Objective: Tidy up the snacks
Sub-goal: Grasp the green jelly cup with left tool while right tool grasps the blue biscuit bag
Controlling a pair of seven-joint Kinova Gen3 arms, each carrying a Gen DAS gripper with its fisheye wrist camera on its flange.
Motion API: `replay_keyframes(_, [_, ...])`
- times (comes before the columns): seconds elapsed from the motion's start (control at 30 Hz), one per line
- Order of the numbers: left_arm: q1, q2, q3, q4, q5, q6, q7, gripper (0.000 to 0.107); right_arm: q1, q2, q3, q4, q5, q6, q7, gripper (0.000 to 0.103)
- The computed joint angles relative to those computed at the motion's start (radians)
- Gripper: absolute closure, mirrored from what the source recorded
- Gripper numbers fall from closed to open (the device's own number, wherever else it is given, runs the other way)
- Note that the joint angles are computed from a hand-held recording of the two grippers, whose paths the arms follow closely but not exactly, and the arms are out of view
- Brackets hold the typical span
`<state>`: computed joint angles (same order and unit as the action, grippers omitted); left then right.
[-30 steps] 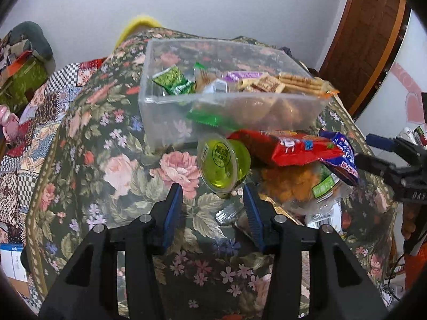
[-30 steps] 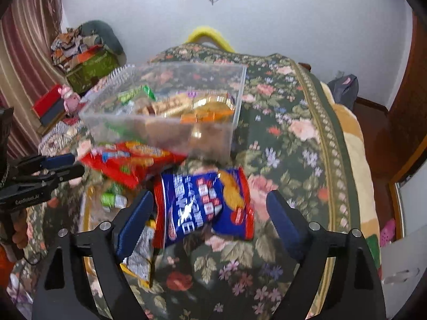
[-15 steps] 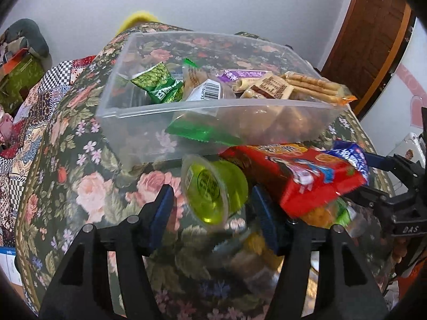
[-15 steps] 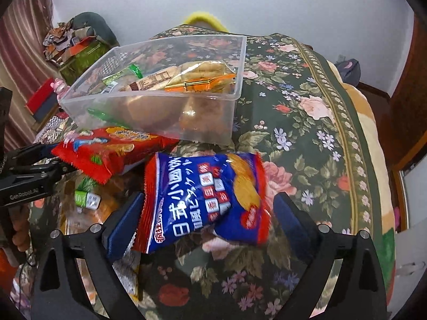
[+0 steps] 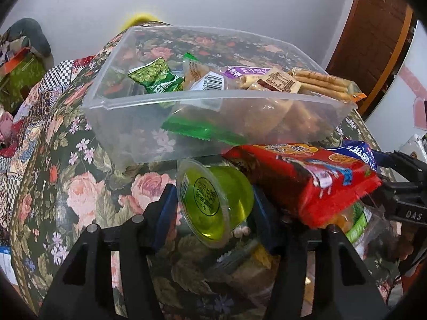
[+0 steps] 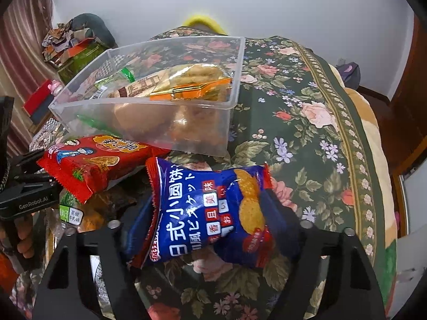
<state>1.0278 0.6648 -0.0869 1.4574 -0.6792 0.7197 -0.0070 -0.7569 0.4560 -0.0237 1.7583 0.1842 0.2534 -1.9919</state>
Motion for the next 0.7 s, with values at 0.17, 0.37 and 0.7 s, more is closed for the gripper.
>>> replay_keyframes(0.17, [0.029, -0.030, -0.009, 0.034, -0.019, 0.011, 0.047, 0.054, -0.051, -0.027, 0.056, 0.032, 0.024, -0.012, -0.039, 0.043])
replay_keyframes(0.37, [0.054, -0.079, 0.007, 0.059, -0.080, 0.054, 0.099, 0.069, -0.084, -0.059, 0.086, 0.060, 0.068, -0.018, -0.085, 0.048])
replay_keyframes(0.7, [0.032, -0.099, 0.080, 0.034, -0.116, 0.138, 0.092, 0.104, -0.131, -0.116, 0.134, 0.092, 0.144, -0.052, -0.169, 0.048])
